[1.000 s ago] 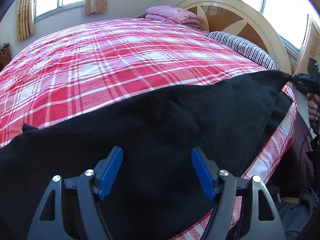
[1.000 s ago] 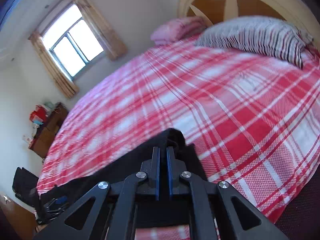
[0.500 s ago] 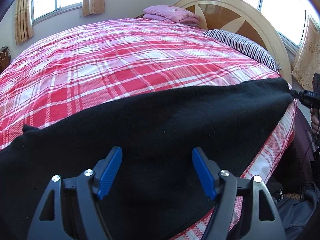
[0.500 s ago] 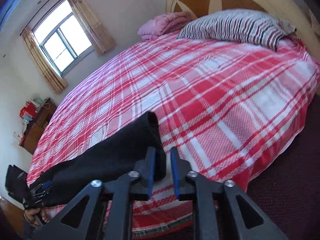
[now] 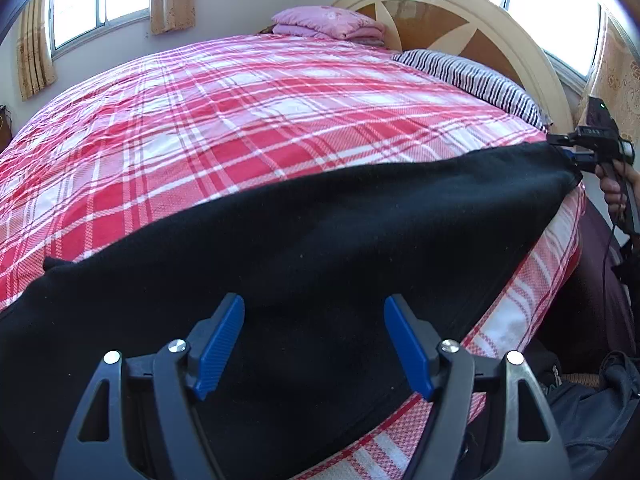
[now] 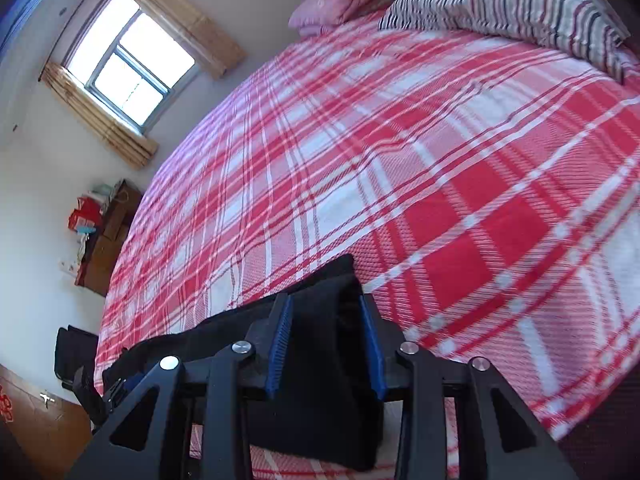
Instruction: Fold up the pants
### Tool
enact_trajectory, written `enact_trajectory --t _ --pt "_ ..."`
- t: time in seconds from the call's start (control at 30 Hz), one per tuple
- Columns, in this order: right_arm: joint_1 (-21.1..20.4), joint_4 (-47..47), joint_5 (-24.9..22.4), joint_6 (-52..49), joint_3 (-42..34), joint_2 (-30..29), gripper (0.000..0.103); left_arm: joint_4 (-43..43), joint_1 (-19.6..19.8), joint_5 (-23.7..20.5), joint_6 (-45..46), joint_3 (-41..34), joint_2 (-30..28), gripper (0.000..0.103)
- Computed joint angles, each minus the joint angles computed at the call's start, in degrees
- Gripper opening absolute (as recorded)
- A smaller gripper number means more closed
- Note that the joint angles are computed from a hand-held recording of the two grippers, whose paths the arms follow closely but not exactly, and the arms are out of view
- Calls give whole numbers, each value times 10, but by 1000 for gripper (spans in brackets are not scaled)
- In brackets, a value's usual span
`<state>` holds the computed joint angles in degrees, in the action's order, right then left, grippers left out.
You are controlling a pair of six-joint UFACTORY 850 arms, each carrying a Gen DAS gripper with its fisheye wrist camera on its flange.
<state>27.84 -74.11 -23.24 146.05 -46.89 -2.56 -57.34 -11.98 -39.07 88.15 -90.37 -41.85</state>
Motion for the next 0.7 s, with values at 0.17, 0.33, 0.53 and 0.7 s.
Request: enact_trajectory --t 0.17,0.33,0.53,0.7 --pt "17 -125 -55 112 0 1 8 2 1 1 0 0 -1 75" --pt "35 -107 -132 68 -20 -15 8 1 0 8 7 5 1 76" --pt "22 44 -124 -77 -37 -40 34 7 -1 11 9 9 7 76" --pt "74 77 -228 -74 -36 -11 53 -37 1 -6 70 30 30 76"
